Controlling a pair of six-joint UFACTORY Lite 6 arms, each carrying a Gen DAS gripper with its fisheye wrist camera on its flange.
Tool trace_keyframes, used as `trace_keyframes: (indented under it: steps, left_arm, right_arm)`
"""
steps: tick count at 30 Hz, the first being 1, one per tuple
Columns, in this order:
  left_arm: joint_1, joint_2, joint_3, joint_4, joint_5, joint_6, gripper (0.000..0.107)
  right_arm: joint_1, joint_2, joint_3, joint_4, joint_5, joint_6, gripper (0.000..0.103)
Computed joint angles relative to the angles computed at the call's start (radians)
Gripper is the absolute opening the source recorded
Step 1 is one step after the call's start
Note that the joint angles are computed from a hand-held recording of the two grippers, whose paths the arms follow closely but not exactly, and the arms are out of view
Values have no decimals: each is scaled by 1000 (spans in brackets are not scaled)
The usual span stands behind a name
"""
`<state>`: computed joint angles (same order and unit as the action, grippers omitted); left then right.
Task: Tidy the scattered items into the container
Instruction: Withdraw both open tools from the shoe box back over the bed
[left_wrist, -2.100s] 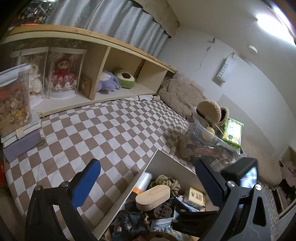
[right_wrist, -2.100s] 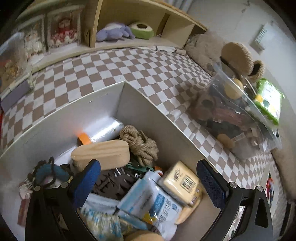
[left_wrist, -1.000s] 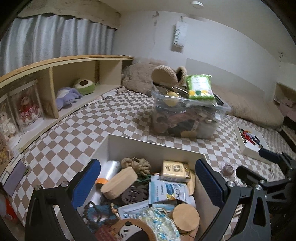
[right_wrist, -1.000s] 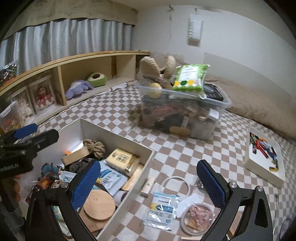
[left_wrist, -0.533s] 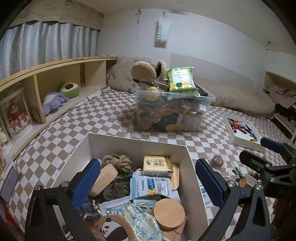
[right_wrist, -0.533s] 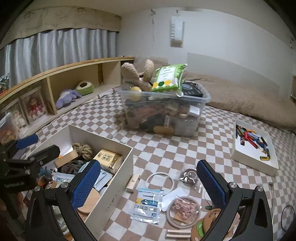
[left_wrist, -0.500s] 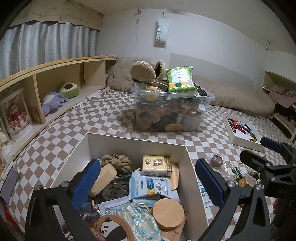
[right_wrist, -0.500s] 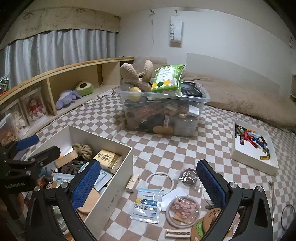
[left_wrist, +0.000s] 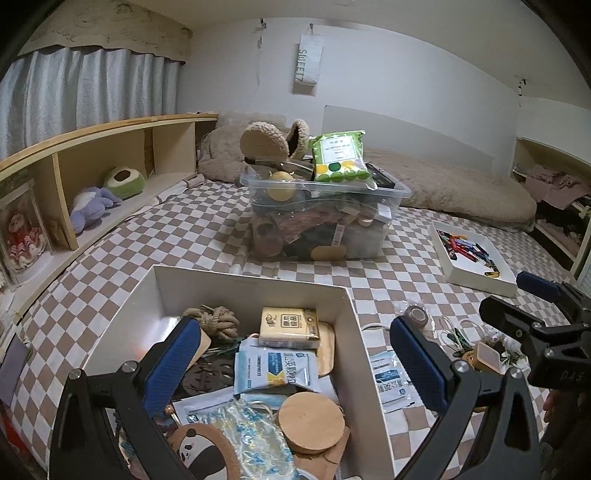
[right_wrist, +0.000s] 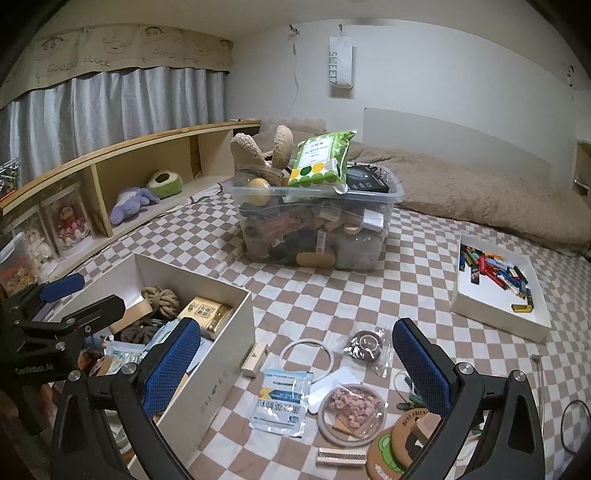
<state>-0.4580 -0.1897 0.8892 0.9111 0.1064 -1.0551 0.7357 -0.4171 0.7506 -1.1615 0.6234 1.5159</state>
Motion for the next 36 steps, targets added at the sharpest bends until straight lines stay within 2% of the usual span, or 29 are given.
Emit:
trace_keyframes:
  steps: [9, 17, 22, 29, 36]
  left_arm:
    - [-63, 9, 0, 185, 34, -199, 103]
    - [-103, -8, -2, 91, 27, -109, 103]
    - [-144, -19, -9, 177, 39, -200, 103]
    - [-201, -41, -10, 154, 48, -175, 103]
    - [-266, -56, -19, 286, 58, -327, 103]
  right_arm:
    - [7, -109, -76, 0, 39, -10, 103]
    - [6, -213, -160, -8, 88, 3, 103]
    - [4, -298, -213, 11, 125, -15, 103]
    - [-47, -464, -282, 53, 174, -63, 103]
    - [-168, -617, -363, 143, 156, -180, 103]
